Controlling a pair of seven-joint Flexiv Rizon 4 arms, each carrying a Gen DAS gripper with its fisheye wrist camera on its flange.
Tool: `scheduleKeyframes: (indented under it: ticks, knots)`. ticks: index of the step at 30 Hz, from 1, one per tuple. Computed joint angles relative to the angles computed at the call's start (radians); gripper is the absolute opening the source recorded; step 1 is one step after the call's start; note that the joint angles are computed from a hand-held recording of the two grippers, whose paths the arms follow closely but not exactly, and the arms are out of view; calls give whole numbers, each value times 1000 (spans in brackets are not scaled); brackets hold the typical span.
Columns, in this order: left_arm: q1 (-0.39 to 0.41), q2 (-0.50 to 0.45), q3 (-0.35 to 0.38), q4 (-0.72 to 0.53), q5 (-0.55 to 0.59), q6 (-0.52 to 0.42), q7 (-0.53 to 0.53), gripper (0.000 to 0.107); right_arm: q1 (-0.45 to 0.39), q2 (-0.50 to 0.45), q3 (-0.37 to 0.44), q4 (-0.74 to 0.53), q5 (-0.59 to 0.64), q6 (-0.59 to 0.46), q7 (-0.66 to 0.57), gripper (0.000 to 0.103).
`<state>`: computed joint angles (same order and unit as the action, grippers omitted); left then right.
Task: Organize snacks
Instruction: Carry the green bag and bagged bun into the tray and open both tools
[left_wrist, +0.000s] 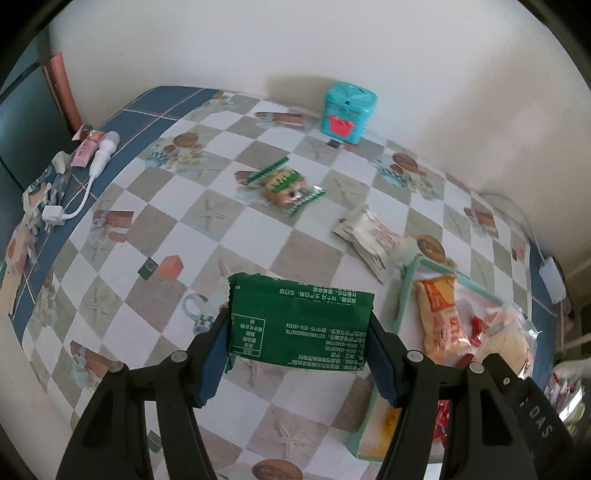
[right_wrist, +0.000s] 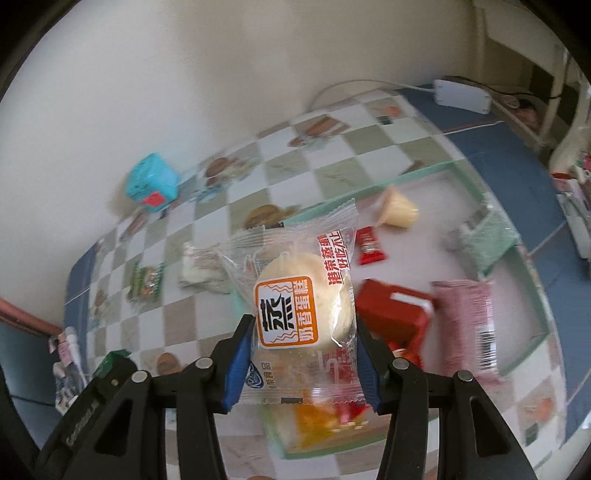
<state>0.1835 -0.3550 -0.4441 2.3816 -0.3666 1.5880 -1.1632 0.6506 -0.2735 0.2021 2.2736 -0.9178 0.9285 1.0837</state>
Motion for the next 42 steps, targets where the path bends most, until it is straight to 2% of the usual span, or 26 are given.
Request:
scheduleKeyframes:
  ticks: [3,9,17,26,33,38,42]
  knots:
    - [1,10,-20,20,10,15,6,68,-8,30,3,44,-9,15,46,54]
    - [-8,24,-44,47,54,33,-3,68,-21,89,39,103,40,-24,81,54]
    - [-68,30,-18,58,122,54,-30,68,-48,183,85,207,96,-42,171,54]
    - [-69,25,-101,45,153,34,-27,68,-72,219,103,254,101,-30,207,54]
    - [-156,-4,-64,-1,141,-7,-8,68,-83,227,102,264,97,-25,207,54]
    - [-239,-36,3,-44,133,-29,-2,68,-85,239,117,265,172,-63,166,54]
    - [-263,-63,11,-67,124,-40,14,68,-90,224,107,259,181,-51,133,54]
